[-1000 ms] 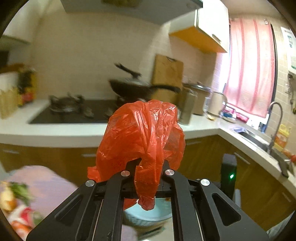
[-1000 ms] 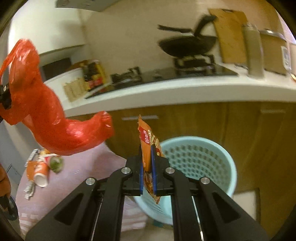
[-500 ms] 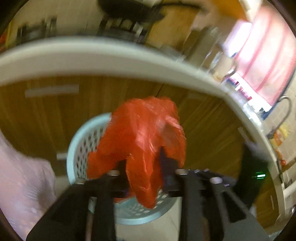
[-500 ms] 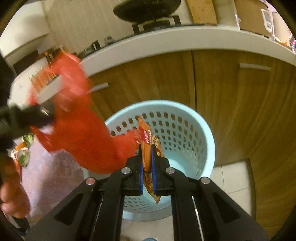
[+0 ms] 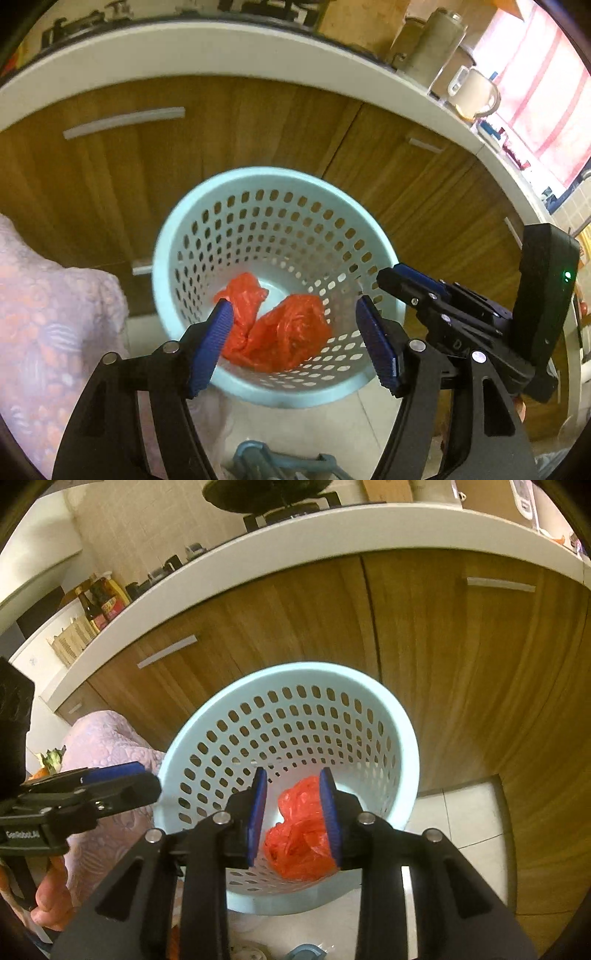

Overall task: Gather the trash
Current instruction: 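Carry the red bag to the basket with left tool while right carries orange wrapper, then open both tools over the basket and return them to the table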

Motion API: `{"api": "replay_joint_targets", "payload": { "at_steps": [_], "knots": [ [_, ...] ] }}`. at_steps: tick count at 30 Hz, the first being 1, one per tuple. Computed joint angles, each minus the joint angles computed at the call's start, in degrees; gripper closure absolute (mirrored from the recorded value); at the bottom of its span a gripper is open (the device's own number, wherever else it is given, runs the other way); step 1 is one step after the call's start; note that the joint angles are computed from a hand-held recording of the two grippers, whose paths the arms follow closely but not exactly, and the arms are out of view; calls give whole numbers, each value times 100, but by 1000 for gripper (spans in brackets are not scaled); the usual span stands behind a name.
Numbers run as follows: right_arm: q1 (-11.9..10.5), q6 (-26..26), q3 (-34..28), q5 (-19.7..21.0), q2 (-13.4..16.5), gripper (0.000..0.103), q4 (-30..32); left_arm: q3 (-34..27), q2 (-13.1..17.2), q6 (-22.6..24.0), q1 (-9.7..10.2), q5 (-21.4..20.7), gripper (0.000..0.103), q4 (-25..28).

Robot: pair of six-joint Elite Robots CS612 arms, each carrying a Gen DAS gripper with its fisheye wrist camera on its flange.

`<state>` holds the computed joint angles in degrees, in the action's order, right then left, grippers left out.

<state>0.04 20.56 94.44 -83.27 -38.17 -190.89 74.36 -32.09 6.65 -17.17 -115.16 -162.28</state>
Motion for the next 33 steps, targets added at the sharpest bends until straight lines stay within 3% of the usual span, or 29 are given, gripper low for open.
{"api": "replay_joint_targets", "payload": {
  "at_steps": [6, 12, 16, 22, 27, 33],
  "knots": [
    [96, -203, 25, 72, -124, 77, -229, 651, -386, -97, 89, -58, 36, -979],
    [319, -537, -59, 251, -200, 77, -612, 1486, -859, -310, 211, 279, 36, -2512],
    [488, -771, -189, 436, -198, 76, -703, 2042, -1161, -662, 399, 640, 36, -3478],
    [786, -1123, -457, 799, -134, 77, -563, 2736, -1484, -1312, 775, 1299, 36, -4443],
    [1056, -1435, -765, 1113, -14, 76, -420, 3217, -1684, -1591, 1030, 2195, 36, -4714],
    [1332, -1712, -1250, 1362, 244, 76, -233, 3344, -1687, -1997, 1412, 2514, 32, -4568]
  ]
}}
